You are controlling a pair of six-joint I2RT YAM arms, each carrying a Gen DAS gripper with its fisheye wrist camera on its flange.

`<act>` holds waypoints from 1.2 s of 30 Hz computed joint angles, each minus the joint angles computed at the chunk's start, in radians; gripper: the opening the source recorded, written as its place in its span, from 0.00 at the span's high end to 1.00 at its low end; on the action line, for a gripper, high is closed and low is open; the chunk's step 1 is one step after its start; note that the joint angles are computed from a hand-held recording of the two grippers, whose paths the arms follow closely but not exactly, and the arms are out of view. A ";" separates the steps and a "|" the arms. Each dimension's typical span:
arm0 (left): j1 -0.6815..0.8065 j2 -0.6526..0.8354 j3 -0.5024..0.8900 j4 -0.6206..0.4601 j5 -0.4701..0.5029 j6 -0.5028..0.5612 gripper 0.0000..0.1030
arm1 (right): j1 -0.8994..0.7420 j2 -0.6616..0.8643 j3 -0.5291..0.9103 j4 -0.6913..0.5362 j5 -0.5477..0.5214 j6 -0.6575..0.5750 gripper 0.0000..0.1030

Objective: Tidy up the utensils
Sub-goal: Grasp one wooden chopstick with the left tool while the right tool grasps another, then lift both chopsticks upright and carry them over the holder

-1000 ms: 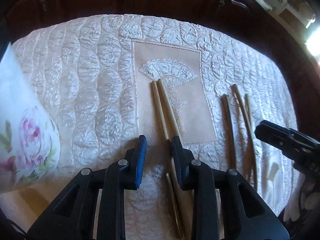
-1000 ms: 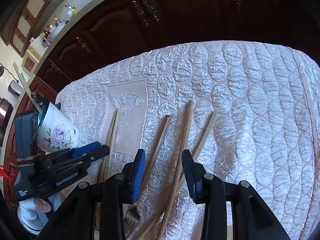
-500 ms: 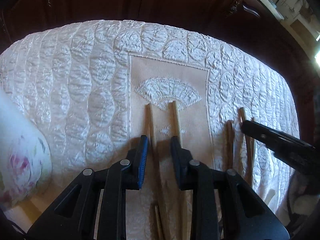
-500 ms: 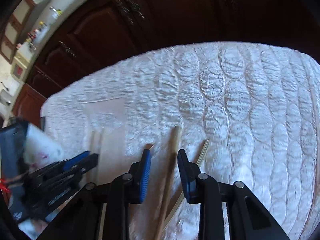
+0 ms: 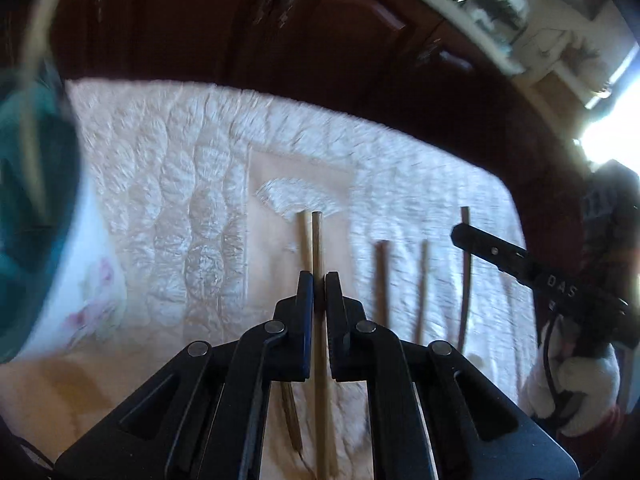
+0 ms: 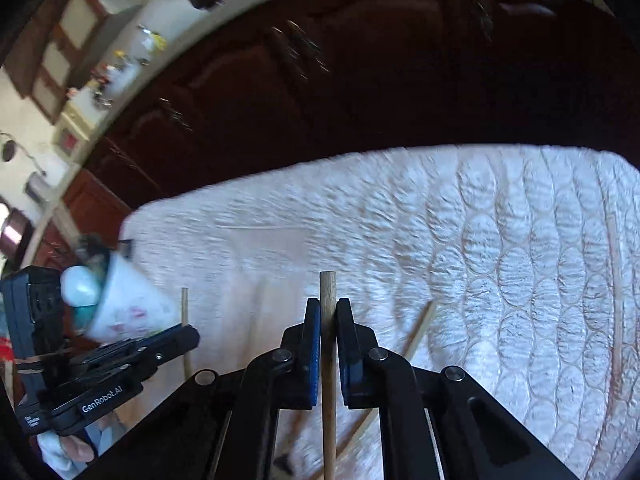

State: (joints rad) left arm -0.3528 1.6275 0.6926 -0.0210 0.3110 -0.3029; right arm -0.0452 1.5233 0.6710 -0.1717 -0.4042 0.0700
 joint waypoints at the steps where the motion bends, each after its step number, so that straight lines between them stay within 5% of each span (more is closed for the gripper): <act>1: 0.006 -0.042 -0.015 -0.013 0.002 0.014 0.95 | -0.004 -0.044 -0.012 -0.018 -0.012 -0.003 0.93; 8: 0.071 -0.350 -0.109 -0.161 0.003 0.108 0.96 | -0.010 -0.342 -0.067 -0.168 -0.056 -0.028 0.93; 17: 0.174 -0.617 -0.155 -0.313 0.040 0.171 0.96 | 0.167 -0.550 -0.038 -0.276 0.067 0.069 0.94; 36: 0.355 -0.778 -0.138 -0.457 0.130 0.254 0.96 | 0.418 -0.558 0.061 -0.304 0.210 0.174 0.94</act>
State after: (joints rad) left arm 0.0021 0.8491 0.5548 -0.4781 0.4406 -0.0487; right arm 0.3727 0.9652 0.7319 -0.4753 -0.1946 0.2444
